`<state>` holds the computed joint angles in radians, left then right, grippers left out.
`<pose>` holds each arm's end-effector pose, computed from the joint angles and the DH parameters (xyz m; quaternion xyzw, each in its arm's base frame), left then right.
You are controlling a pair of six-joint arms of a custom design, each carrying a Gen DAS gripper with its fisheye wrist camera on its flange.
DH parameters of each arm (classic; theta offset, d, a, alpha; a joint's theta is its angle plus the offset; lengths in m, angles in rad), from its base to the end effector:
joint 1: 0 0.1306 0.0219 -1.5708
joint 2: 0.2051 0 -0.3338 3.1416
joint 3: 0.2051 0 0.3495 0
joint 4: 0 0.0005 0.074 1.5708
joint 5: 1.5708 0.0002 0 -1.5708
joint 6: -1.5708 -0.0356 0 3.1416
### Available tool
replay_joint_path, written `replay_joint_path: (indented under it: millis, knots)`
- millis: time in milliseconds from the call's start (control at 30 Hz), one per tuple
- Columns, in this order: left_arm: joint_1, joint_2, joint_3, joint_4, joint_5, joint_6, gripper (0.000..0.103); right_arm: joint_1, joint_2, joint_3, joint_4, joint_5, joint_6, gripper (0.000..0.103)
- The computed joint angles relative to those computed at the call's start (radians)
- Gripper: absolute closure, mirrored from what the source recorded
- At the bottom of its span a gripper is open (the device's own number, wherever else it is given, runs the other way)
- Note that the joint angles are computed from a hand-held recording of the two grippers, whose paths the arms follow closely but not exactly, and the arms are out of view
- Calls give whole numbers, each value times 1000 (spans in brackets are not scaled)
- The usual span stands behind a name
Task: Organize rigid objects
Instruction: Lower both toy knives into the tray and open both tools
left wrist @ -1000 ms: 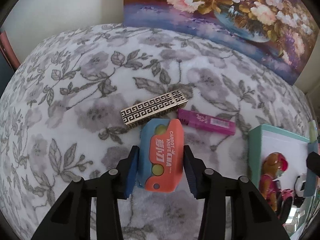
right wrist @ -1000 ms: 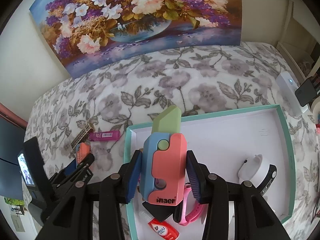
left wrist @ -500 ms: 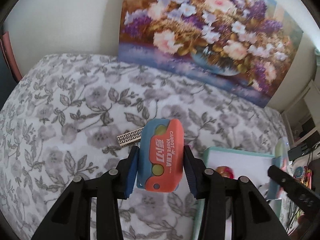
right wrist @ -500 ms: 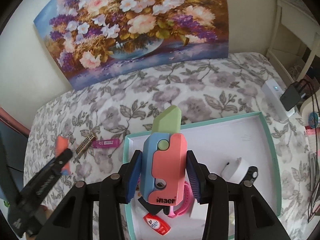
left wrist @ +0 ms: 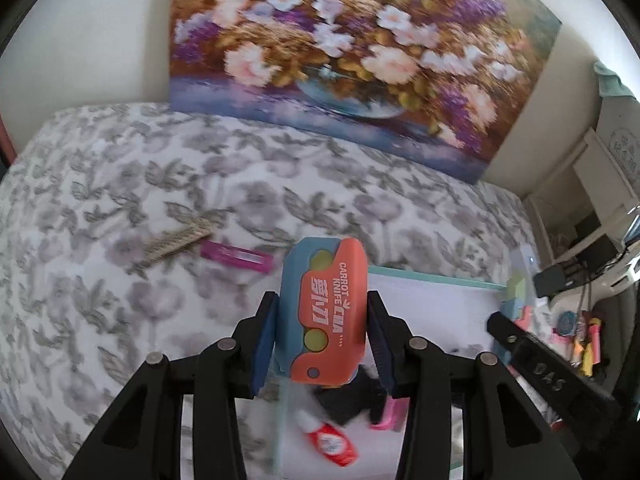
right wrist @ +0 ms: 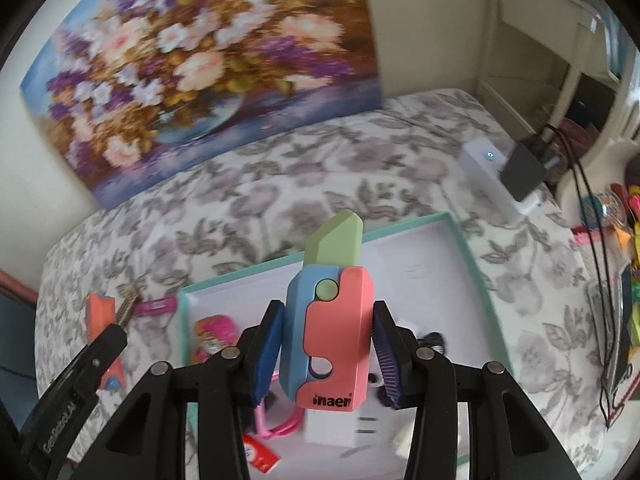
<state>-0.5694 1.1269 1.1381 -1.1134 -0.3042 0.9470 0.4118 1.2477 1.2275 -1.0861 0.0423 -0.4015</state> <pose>0.2927 -0.1753 0.3624 -0.2150 0.9378 -0.0508 0.2680 0.3499 0.1506 0.3570 -0.0001 0.9729 0.0721 0.2195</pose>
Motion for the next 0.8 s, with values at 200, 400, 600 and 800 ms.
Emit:
replay_joint_path:
  millis: [200, 400, 600, 800]
  knots:
    - [-38, 61, -8, 69, 47, -15, 58, -32, 3, -15, 13, -8, 4, 56]
    - [-24, 35, -55, 137, 58, -37, 58, -35, 24, -27, 20, -22, 3, 56]
    - [-9, 68, -75, 181, 118, -64, 58, -20, 56, -35, 18, -29, 9, 56]
    - [5, 97, -79, 187, 152, -78, 58, -5, 78, -32, 11, -6, 19, 56]
